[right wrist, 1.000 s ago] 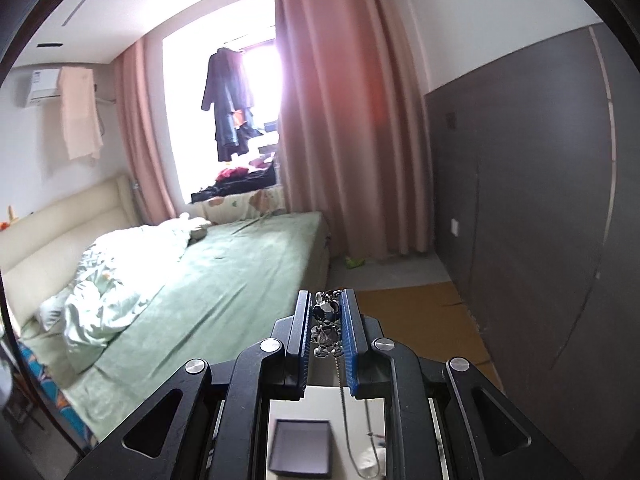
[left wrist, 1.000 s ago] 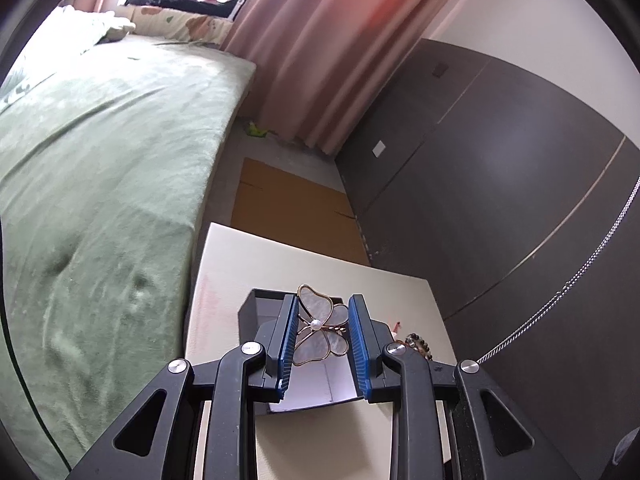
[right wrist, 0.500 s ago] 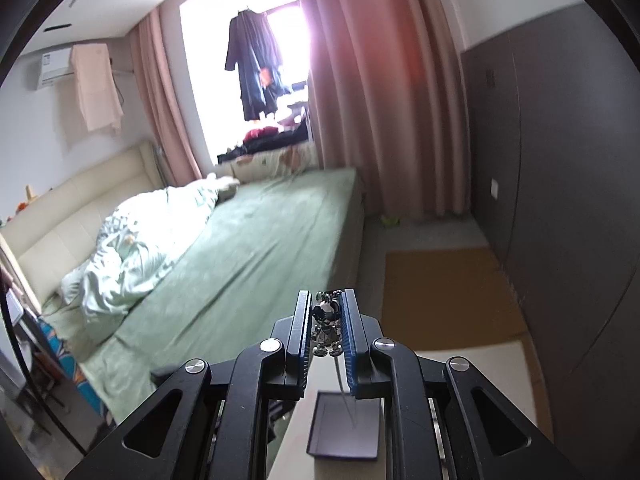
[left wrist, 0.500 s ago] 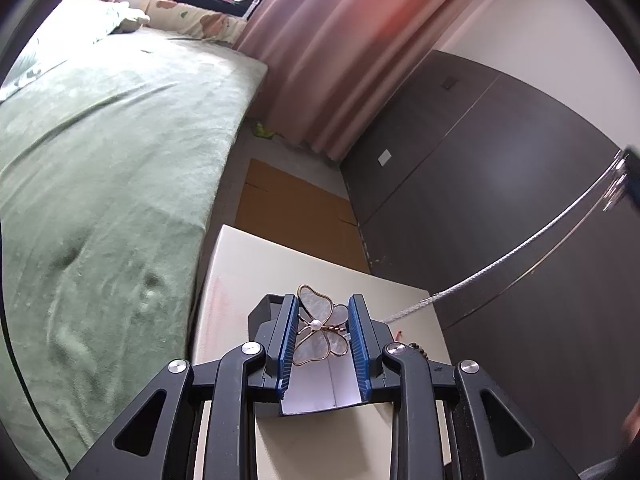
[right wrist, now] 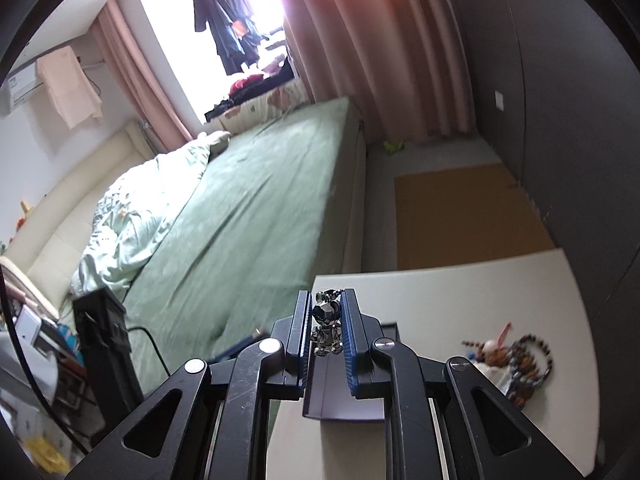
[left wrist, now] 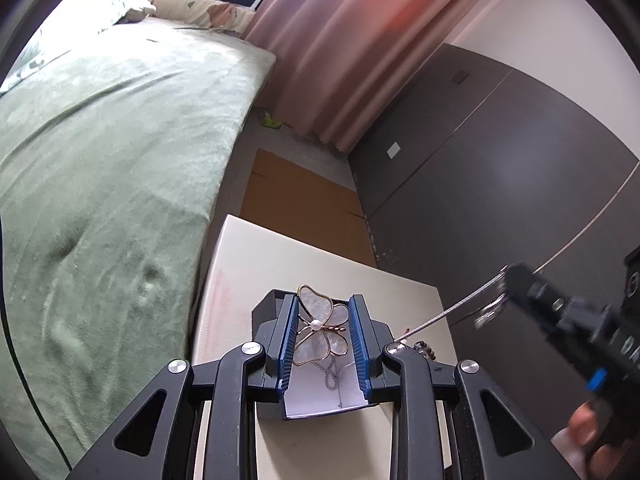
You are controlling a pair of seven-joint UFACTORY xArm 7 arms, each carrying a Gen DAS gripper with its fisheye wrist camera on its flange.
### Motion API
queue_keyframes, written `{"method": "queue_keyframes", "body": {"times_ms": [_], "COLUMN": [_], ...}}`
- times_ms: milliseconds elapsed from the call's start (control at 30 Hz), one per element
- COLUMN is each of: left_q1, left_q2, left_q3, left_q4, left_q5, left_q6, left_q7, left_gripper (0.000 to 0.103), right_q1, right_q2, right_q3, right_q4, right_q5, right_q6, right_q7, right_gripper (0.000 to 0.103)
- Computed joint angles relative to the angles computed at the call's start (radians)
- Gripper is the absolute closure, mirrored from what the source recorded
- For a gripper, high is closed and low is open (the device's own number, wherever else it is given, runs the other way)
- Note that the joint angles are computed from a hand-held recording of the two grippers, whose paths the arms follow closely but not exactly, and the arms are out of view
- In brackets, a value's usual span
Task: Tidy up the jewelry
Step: 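Release the brooch and necklace into the black box with both grippers, then grasp the white cloth pouch with the left gripper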
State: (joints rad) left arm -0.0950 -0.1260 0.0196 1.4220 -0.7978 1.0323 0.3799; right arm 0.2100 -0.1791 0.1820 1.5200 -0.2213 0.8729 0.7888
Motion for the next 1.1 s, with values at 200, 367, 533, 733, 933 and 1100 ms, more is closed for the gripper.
{"method": "queue_keyframes", "body": {"times_ms": [200,367,533,733,933,1100], "left_q1": [-0.005,-0.018,-0.04,-0.068,-0.081,-0.126], "left_q2": [0.008,0.014,0.009,0.038,0.016,-0.017], "left_q3": [-0.01,-0.029,-0.048,-0.069,-0.069,-0.097], "left_q4": [0.0,-0.005,-0.021,-0.004,-0.036,-0.071], "left_q5": [0.018,0.069,0.119,0.179,0.103,0.099], "left_q6": [-0.006,-0.009,-0.015,0.021,-0.033,-0.078], "left_q7": [-0.006,-0.009,-0.009,-0.049,-0.067,-0.048], "left_gripper": [0.076,0.076,0.076,0.06,0.034,0.034], "right_q1": [0.01,-0.025,-0.076,-0.139,-0.192,-0.211], "right_q2": [-0.035,-0.128,-0.27,-0.402,-0.493,-0.545], "right_q3": [-0.029,-0.041,-0.065,-0.097,-0.118,-0.133], "right_q4": [-0.113,-0.241,-0.399,-0.514,-0.571,-0.614], "right_q5": [0.108,0.126,0.162,0.204,0.231,0.267], "right_q6": [-0.043,-0.091,-0.132,-0.122,-0.108,-0.045], "right_q7": [-0.071,-0.054,-0.033,-0.01,0.0,0.025], "right_gripper": [0.078,0.058,0.056,0.05,0.049,0.049]}}
